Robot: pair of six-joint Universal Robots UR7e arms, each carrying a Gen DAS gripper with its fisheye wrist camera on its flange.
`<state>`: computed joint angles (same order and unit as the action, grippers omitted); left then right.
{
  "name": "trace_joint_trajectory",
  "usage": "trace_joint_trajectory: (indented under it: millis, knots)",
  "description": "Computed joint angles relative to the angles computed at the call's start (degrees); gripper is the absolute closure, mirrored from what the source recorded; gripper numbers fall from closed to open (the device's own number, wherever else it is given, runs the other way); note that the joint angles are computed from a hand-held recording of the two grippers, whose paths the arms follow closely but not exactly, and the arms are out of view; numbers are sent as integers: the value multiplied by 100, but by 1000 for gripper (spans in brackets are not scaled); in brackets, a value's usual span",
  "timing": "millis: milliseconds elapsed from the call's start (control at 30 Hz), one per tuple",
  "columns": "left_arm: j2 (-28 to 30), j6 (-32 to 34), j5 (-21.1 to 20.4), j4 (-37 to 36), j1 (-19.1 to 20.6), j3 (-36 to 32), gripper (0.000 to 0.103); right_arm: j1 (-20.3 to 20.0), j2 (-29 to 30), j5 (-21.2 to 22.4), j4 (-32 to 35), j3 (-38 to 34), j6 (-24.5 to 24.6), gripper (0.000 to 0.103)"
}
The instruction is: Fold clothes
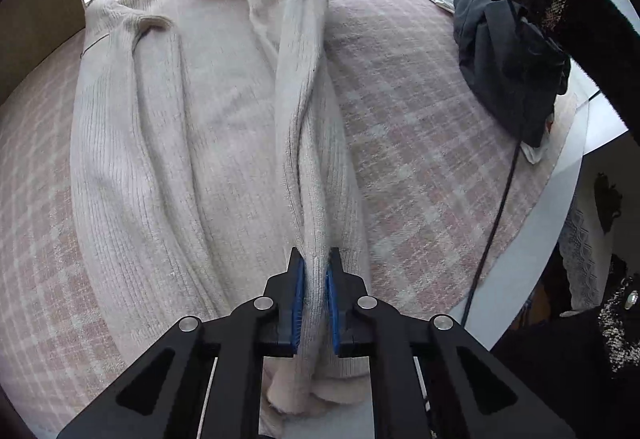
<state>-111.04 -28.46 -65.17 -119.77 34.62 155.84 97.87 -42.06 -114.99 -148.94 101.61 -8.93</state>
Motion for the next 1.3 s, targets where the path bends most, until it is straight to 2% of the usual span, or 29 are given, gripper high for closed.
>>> trace_joint_trajectory:
  millis: [67, 133, 167, 200, 233, 267, 333, 400, 467, 533, 567, 700, 800, 900, 1033, 1100, 1167, 1200, 1233, 1267, 1300]
  knots:
    - [37, -36, -370, -273, -184, 1, 94, -40, -134, 19, 17, 63, -26, 92]
    - [324, -125, -656, -826, -486, 84, 94, -124, -288, 233, 192, 100, -112, 90]
    - [624, -129, -710, -1109, -645, 136, 94, -156, -337, 316, 391, 91, -223, 90]
    - [1024, -118, -696, -1377, -768, 167, 94, -187, -382, 393, 591, 77, -334, 85]
    - [1478, -113, -658, -1620, -809, 170, 94, -183, -393, 294, 809, 52, -401, 80]
    - [1875, -132, -617, -1776, -835, 166, 94, -178, -402, 194, 1008, 33, -468, 79]
    - [2223, -202, -599, -1865, -850, 192, 94, -84, -482, -93, 915, 132, -650, 79]
    - [2188, -195, -678, -1897, -746, 210, 93, -34, -656, 138, 603, 237, -868, 79]
    - [2199, -204, -748, -1937, -642, 183, 92, 36, -706, 554, 120, 232, -1015, 79]
    - [2289, -181, -774, -1947, -619, 144, 91, 251, -433, 401, -517, 45, -1241, 79]
    - [2346, -176, -776, -1938, -655, 121, 91, 350, -168, 293, -565, -197, -1275, 79]
    - [2471, -137, -770, -1875, -816, 91, 87, 724, 891, -224, -453, -1325, -1376, 79]
    - [2462, -164, -804, -1863, -787, 73, 87, 836, 1612, -532, 249, -2200, -1160, 77]
    - [2282, -174, -863, -1781, -723, 85, 87, 917, 2000, -1020, 541, -2566, -1285, 77]
    - [2231, -141, -922, -1822, -667, 95, 87, 944, 2251, -1603, 419, -2666, -1629, 64]
    - [2206, -111, -957, -1853, -627, 100, 87, 899, 2243, -1504, 337, -2635, -1748, 58]
    - [2171, -77, -990, -1865, -590, 105, 87, 835, 2210, -1329, 342, -2597, -1796, 62]
    - [2148, -49, -1003, -1842, -574, 98, 87, 799, 2130, -1121, 410, -2551, -1787, 82]
    - [2127, -22, -1018, -1821, -559, 92, 87, 810, 2053, -1144, 339, -2487, -1791, 94]
    - [2113, -8, -1037, -1805, -543, 85, 87, 825, 1980, -1192, 242, -2415, -1797, 95]
    - [2097, 18, -1049, -1786, -538, 81, 87, 849, 1958, -1479, -96, -2365, -1876, 95]
